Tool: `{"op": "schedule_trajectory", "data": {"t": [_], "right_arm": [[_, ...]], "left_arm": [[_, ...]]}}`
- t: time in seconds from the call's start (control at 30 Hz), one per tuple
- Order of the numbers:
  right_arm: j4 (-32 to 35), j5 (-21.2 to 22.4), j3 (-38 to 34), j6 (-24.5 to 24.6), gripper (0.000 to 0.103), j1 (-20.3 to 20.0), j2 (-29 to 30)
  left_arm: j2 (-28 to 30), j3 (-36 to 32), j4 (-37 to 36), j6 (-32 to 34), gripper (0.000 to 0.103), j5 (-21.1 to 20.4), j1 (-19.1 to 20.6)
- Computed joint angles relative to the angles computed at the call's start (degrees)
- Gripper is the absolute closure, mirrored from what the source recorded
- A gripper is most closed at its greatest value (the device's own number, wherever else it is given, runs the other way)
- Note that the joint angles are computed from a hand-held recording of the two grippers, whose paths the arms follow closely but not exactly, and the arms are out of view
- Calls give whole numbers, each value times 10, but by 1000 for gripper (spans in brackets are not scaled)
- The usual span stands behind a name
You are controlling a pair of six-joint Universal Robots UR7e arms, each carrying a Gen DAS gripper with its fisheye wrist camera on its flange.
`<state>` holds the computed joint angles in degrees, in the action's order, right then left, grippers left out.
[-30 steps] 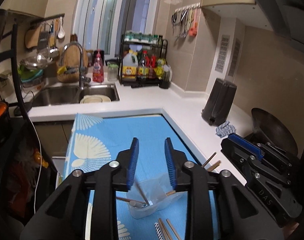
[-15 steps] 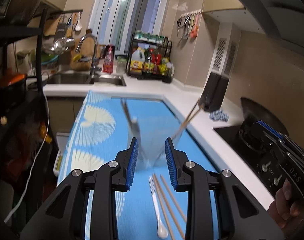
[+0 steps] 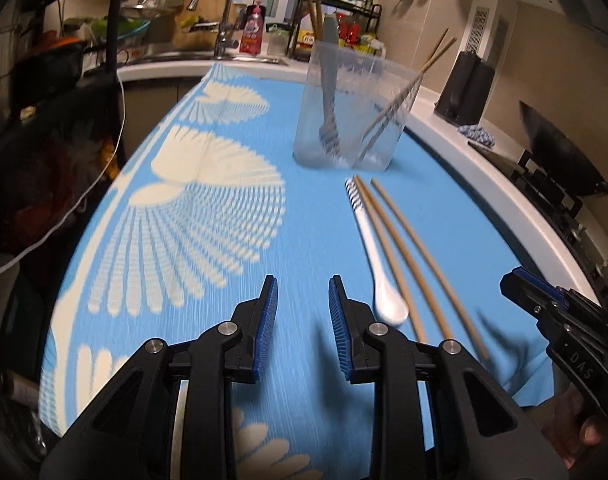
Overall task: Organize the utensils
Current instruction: 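Move the left tool over the white spoon while the right tool moves over a chopstick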
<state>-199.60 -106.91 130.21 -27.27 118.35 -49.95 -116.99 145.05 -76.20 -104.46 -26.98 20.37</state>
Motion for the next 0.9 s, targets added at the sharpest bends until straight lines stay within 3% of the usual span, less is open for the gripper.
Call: {"op": "schedule_trajectory", "data": {"t": [0.3, 0.43, 0.57, 0.67, 0.77, 0.9], "right_arm": [[15, -14, 6, -4, 84, -7, 23], [20, -26, 4, -5, 84, -8, 33], [13, -28, 8, -4, 86, -12, 32], [13, -29, 8, -2, 95, -13, 31], [9, -33, 8, -4, 98, -13, 32], [4, -44, 7, 0, 98, -14, 32]], "left_arm": [[30, 48, -184, 112, 76, 6, 6], [51, 66, -339, 203, 76, -3, 41], [82, 72, -436, 252, 76, -3, 63], [109, 73, -515, 290, 76, -9, 83], [139, 62, -522, 288, 76, -12, 98], [171, 44, -464, 250, 76, 3, 90]]}}
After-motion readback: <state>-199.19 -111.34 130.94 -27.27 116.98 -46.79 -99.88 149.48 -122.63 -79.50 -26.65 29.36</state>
